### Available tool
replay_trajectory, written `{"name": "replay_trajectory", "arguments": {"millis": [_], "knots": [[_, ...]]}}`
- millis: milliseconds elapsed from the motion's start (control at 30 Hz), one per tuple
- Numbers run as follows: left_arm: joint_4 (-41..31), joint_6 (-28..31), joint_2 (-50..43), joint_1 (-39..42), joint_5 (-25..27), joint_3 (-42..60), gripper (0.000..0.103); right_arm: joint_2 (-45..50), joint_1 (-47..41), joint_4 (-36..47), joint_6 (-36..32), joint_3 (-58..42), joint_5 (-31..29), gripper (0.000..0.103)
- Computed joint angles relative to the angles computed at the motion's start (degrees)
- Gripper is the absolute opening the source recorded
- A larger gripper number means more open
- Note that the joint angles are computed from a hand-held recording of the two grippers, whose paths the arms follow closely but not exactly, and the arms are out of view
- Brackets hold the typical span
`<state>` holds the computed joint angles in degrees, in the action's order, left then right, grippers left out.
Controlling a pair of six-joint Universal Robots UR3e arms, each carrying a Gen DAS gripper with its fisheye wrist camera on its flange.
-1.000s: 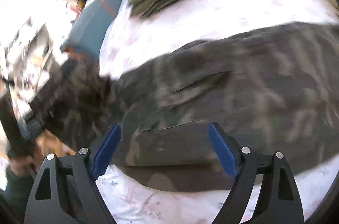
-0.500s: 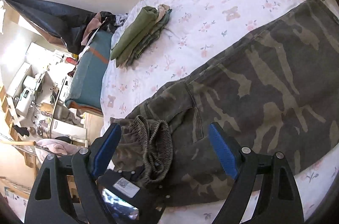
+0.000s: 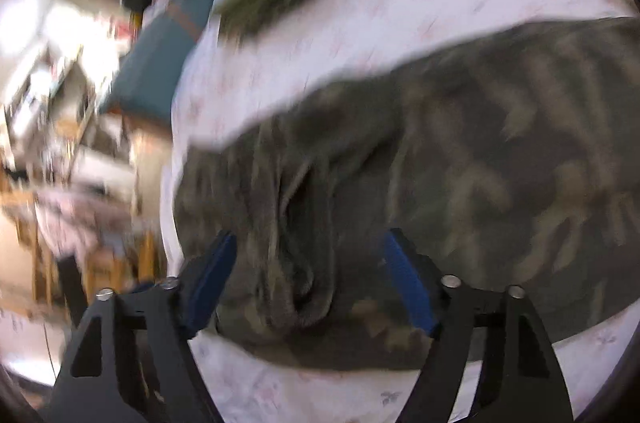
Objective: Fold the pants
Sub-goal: 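Grasp the ribbed cuffs with the right tool while the left tool releases them, then lower the folded pants onto the sheet with the right tool, left tool open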
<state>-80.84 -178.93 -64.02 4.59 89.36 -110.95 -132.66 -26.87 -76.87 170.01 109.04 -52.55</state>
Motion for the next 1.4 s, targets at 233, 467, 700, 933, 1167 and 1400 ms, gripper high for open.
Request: {"name": "replay_trajectory", "arguments": {"millis": [233,467,700,933,1167,1400], "knots": [[6.34,2.09,-4.6,-3.47,2.98,-5.01,0.085,11.52,25.1,-24.46,12.7,6.03,-11.12,0.016],[2.95,4.03,1.61,-0.21,-0.56,-4.21,0.084,0.31,10.01,4.51,1.23,0.63,-2.97,0.01],[0.44,3.6,0.61,2.21,-0.8,-3.31,0.085,10.75,21.15,-5.64,9.45,-6.12,-13.45,0.062],[0.72,5.49,-0.35,7.11,-0.98,-4.76,0.085,43.5,32.36,-15.0,8.61,-37.93,-15.12,0.062],[0.01,3.93,-1.75,5.77,-0.62,-3.68,0.086,75.04,41.32,-17.55,12.62,-62.67,-18.51,0.003],[-3.54,3.76,-1.8,6.48,-1.84,-3.14,0.088,87.94,42.3,-6.73,10.18,-90.15,-22.67,0.002]]}}
